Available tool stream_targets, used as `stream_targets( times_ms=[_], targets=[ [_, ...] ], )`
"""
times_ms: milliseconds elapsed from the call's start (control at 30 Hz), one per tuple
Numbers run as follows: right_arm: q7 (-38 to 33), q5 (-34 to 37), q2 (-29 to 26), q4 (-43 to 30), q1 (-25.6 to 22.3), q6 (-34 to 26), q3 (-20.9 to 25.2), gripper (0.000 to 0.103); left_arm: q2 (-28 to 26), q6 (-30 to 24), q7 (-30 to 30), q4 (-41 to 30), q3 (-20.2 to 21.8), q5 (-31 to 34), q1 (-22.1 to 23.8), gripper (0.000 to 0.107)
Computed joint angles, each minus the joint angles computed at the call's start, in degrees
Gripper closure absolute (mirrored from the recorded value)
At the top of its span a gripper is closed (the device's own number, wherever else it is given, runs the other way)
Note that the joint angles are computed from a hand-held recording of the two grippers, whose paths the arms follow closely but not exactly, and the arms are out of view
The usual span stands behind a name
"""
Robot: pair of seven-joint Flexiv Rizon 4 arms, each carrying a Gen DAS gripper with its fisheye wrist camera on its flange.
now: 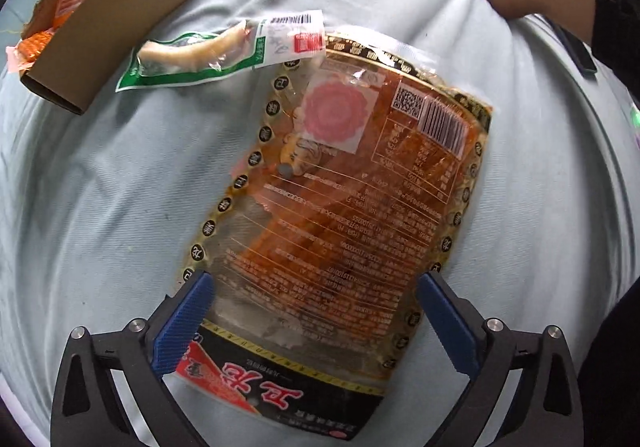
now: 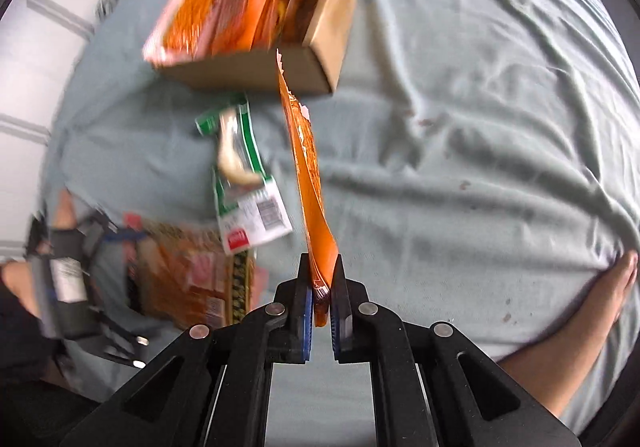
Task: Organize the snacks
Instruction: 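Grasp red-black bag with left tool while right tool grasps an orange packet, then drop red-black bag into box with left tool while right tool drops orange packet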
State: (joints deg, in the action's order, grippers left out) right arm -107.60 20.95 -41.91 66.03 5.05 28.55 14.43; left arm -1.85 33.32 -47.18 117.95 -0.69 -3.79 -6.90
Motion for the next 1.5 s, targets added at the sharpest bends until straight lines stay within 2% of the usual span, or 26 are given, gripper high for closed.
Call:
stream_targets(
  times_ms=[133,333,467,533,633,667,833,933,1067,1200,1367,1500],
  targets=[
    [1.59,2.72,1.48,1.49,-2.67,1.27,-0.05,0.099,-0.59,1.28,-1.26,0.22,-0.43,0.70,-0.51,0.004],
    [2.90,2.72,2.10,2.36,-2.17,2.71,-0.16,0.098,-2.03,2.94,-6.62,-0.79,-1.87,4.04,-2.90,0.004],
    [2.96,2.73,1.38,2.09,-1.43,4.44,-0.03,0.099,-4.10,-1.55,-10.79,-3.96,-2.62,6.55,-4.15,0.004],
    [2.90,2.77,1.24,2.11,-1.37,4.90,0.18,0.099,-4.91,-3.19,-12.96,-5.23,-2.74,6.36,-4.67,0.011],
    [2.84,2.32,1.37,2.46,-1.21,5.60,0.17,0.098,-4.25,-1.92,-12.14,-4.50,-2.75,5.66,-5.26,0.025],
    [3.01,2.24,1.37,2.56,-1.17,5.87,0.12,0.098,-3.83,-1.43,-11.65,-4.02,-2.75,5.15,-5.39,0.028],
    [3.47,1.11,1.02,2.58,-0.81,6.43,-0.11,0.099,-0.62,-0.21,-8.46,-0.68,-2.21,-0.74,-5.05,0.060],
    [3.66,1.02,0.90,2.19,-0.82,6.58,0.14,0.098,1.69,0.59,-7.77,1.68,-1.81,-4.27,-4.92,0.070],
    [3.43,1.48,1.29,2.04,-0.88,7.82,0.57,0.099,4.82,1.78,-7.70,3.64,-0.77,-8.07,-4.14,0.073],
    [3.63,2.67,1.66,2.06,-1.35,9.41,0.91,0.098,7.76,3.10,-7.65,4.39,1.10,-16.64,-2.58,0.074],
    [4.25,3.68,1.18,1.58,-2.14,9.31,1.08,0.099,9.00,1.32,-10.88,0.00,1.95,-19.75,-0.26,0.074],
    [3.83,4.78,1.07,1.33,-2.95,8.80,1.57,0.099,7.42,3.52,-11.97,-5.80,1.00,-19.95,0.54,0.074]
  ],
)
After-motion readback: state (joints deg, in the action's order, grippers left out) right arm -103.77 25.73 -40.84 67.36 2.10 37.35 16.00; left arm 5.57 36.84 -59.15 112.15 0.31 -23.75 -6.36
